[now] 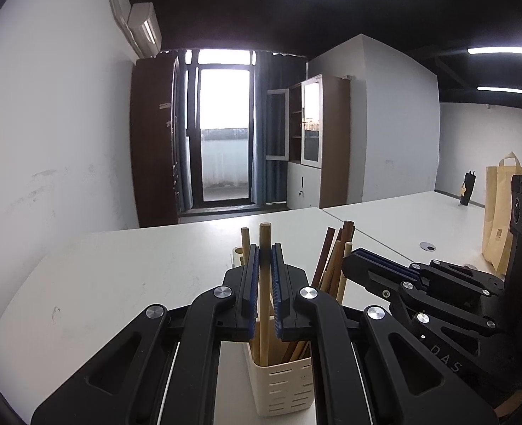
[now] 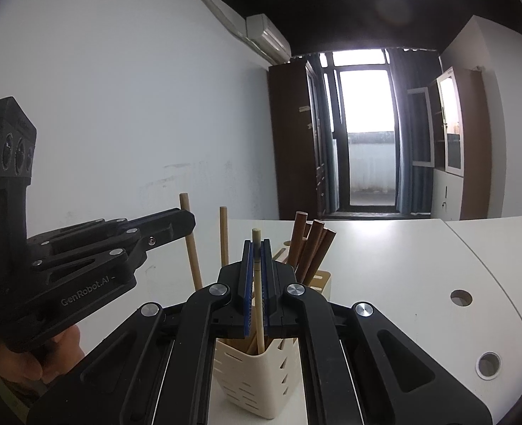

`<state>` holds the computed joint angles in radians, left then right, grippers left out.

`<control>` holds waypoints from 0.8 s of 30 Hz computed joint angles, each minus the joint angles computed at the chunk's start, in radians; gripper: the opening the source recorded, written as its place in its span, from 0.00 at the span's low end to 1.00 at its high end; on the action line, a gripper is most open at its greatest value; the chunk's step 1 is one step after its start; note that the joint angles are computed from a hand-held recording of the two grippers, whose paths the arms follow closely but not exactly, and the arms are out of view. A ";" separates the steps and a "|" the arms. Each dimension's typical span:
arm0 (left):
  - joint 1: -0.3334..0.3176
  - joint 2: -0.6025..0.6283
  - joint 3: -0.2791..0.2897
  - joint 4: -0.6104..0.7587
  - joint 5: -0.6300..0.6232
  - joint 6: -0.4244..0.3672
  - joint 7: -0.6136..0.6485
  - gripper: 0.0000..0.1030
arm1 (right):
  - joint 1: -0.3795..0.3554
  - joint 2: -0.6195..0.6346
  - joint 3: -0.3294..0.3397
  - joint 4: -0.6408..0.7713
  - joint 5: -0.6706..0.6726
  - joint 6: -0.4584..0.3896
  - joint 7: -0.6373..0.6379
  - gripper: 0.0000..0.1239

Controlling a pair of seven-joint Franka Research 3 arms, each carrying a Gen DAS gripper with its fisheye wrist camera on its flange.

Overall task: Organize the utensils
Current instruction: 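Lower both bamboo chopsticks into the holder with both grippers, then open both grippers and withdraw them from the holder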

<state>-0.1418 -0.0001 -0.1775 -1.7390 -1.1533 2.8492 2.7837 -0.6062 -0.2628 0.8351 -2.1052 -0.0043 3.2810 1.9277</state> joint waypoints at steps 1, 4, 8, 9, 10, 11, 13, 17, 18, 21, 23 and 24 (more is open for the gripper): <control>0.001 0.002 0.001 0.002 0.008 -0.003 -0.006 0.06 | 0.000 0.000 -0.001 0.000 0.000 -0.006 0.001 0.04; 0.006 0.004 0.005 0.000 0.021 -0.020 -0.020 0.06 | 0.007 0.009 -0.012 0.006 -0.016 -0.025 0.019 0.04; 0.016 0.014 0.004 0.010 0.052 -0.044 -0.057 0.06 | 0.003 0.005 -0.013 -0.003 -0.059 -0.023 0.045 0.04; 0.018 0.013 0.004 0.011 0.050 -0.046 -0.054 0.06 | -0.001 0.000 -0.010 -0.006 -0.063 -0.026 0.051 0.04; 0.021 0.013 0.004 0.012 0.048 -0.054 -0.053 0.06 | 0.006 -0.004 -0.017 -0.014 -0.062 -0.026 0.059 0.04; 0.024 0.012 0.005 0.013 0.041 -0.066 -0.051 0.07 | 0.013 -0.005 -0.025 -0.017 -0.061 -0.028 0.065 0.04; 0.032 0.014 0.009 0.022 0.022 -0.090 -0.047 0.07 | 0.020 -0.012 -0.037 -0.028 -0.063 -0.027 0.079 0.05; 0.046 0.009 0.016 0.023 -0.008 -0.134 -0.040 0.07 | 0.030 -0.025 -0.052 -0.045 -0.053 -0.020 0.089 0.17; 0.048 0.007 0.017 0.021 -0.008 -0.138 -0.045 0.07 | 0.025 -0.033 -0.049 -0.049 -0.049 -0.025 0.093 0.17; 0.051 -0.004 0.023 0.007 -0.015 -0.141 -0.035 0.08 | 0.035 -0.045 -0.062 -0.061 -0.043 -0.036 0.102 0.17; 0.051 -0.014 0.028 -0.005 -0.023 -0.145 -0.028 0.10 | 0.045 -0.053 -0.074 -0.068 -0.050 -0.041 0.106 0.18; 0.051 -0.021 0.030 -0.011 -0.024 -0.150 -0.029 0.10 | 0.047 -0.060 -0.078 -0.074 -0.052 -0.042 0.110 0.18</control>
